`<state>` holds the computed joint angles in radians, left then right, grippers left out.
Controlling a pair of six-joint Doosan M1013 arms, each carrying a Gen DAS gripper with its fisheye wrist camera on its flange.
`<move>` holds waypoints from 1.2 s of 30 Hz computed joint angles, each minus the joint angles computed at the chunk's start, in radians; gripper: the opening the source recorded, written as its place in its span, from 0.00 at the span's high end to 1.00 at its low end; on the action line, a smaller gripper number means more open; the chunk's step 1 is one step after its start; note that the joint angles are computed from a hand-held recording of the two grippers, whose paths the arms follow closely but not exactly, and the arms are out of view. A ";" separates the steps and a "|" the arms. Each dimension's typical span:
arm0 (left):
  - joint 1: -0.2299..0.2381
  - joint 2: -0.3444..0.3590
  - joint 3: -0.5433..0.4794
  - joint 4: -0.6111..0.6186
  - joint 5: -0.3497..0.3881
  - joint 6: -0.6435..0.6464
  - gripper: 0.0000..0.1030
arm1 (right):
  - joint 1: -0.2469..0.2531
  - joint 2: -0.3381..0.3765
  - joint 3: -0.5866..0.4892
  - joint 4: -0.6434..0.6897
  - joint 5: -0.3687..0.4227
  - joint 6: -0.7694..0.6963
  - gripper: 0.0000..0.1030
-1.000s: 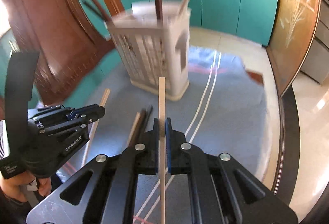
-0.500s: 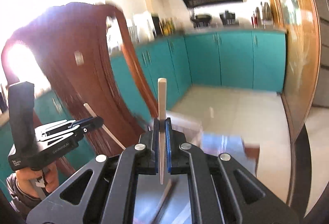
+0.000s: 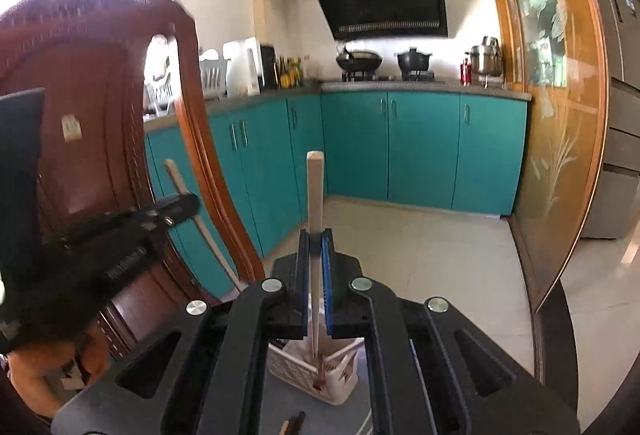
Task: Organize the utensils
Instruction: 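Carry both held chopsticks above the white basket and lower them in, then open both grippers and move them back over the towel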
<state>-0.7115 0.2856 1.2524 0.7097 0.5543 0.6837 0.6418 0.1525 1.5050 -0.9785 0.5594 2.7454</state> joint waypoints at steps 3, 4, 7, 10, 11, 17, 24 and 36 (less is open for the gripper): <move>0.003 0.024 0.001 -0.048 0.032 0.062 0.92 | -0.009 0.017 0.001 0.047 0.000 -0.061 0.94; 0.005 0.029 0.001 -0.064 0.036 0.076 0.92 | -0.008 0.025 -0.004 0.056 0.006 -0.075 0.94; 0.006 0.034 0.005 -0.115 0.054 0.125 0.92 | -0.006 0.037 -0.005 0.095 0.033 -0.126 0.93; 0.010 0.038 0.010 -0.145 0.064 0.149 0.92 | -0.010 0.042 0.000 0.120 0.057 -0.141 0.90; 0.014 0.044 0.004 -0.162 0.068 0.159 0.92 | -0.010 0.035 0.012 0.110 0.050 -0.127 0.84; 0.012 0.015 0.051 -0.152 0.022 0.129 0.78 | -0.007 -0.048 0.119 -0.058 -0.025 0.114 0.51; -0.021 -0.073 0.192 0.039 -0.020 -0.090 0.64 | -0.031 -0.101 0.286 -0.134 -0.062 0.377 0.45; -0.011 -0.110 0.341 -0.232 0.026 -0.015 0.60 | -0.032 0.059 0.219 0.114 -0.120 0.043 0.58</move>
